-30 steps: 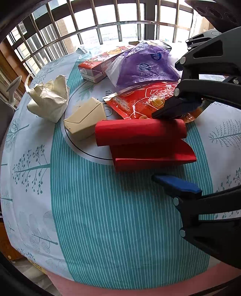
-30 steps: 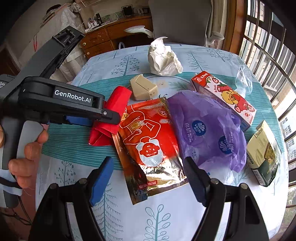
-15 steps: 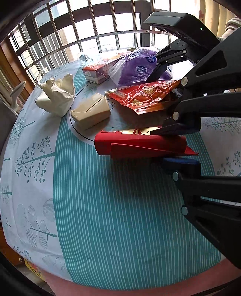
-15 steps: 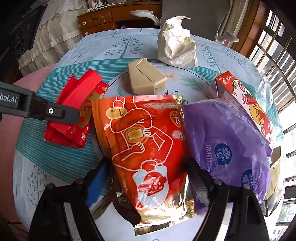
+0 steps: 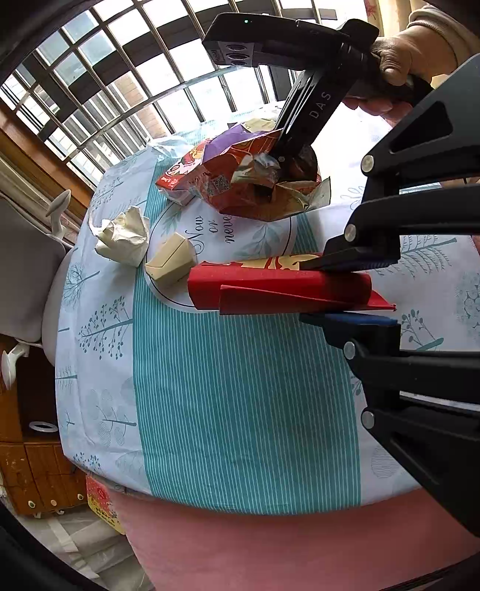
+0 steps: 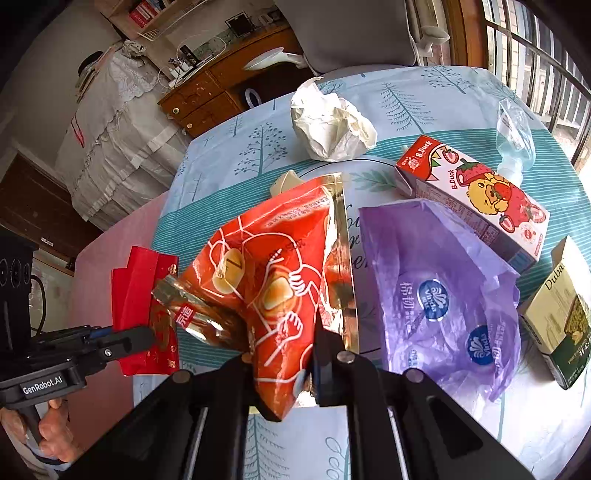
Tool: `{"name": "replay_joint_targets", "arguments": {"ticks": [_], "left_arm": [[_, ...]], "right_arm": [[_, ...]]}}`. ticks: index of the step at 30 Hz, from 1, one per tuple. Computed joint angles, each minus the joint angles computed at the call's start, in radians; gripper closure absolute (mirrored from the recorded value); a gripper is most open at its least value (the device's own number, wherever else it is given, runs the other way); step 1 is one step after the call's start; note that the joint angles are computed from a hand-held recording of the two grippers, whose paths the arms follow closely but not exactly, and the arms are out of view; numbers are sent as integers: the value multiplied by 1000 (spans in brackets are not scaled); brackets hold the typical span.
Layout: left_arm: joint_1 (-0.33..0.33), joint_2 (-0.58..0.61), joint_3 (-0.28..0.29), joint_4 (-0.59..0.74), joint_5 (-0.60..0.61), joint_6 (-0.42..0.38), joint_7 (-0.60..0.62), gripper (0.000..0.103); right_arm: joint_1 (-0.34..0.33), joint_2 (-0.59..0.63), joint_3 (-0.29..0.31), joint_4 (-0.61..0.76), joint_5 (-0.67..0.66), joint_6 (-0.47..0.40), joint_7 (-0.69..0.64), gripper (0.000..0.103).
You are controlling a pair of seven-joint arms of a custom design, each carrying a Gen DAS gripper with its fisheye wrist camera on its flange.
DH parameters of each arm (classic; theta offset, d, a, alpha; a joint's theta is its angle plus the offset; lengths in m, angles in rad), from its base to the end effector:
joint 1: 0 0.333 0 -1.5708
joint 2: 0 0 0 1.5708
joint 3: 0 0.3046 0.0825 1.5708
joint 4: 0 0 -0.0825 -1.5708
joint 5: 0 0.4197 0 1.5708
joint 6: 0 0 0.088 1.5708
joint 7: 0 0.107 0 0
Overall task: Collect trash
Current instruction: 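Carry the red envelope and orange bag with both tools over the bin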
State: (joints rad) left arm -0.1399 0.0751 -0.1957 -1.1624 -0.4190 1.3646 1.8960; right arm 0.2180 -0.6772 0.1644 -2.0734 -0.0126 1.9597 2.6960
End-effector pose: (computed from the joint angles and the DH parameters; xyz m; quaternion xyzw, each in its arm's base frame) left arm 0.5254 -0.2292 0.7624 0.3791 -0.8996 0.1909 0.1030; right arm 0.3689 0.1756 0.7281 -0.3840 0.8798 -0.0691 0.2714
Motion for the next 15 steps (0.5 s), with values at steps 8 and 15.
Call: {"name": "replay_joint_targets", "arguments": {"ticks": [8,15], "left_arm": [[16,-372,78,-332,-73,84,-20,86],[-27,-734,139,-622,-60,89,-92,86]], "right_arm": [[87,-140,17,-38,97,116,-24,93],[142,-284,94,-38,122,-5,-27,93]]}}
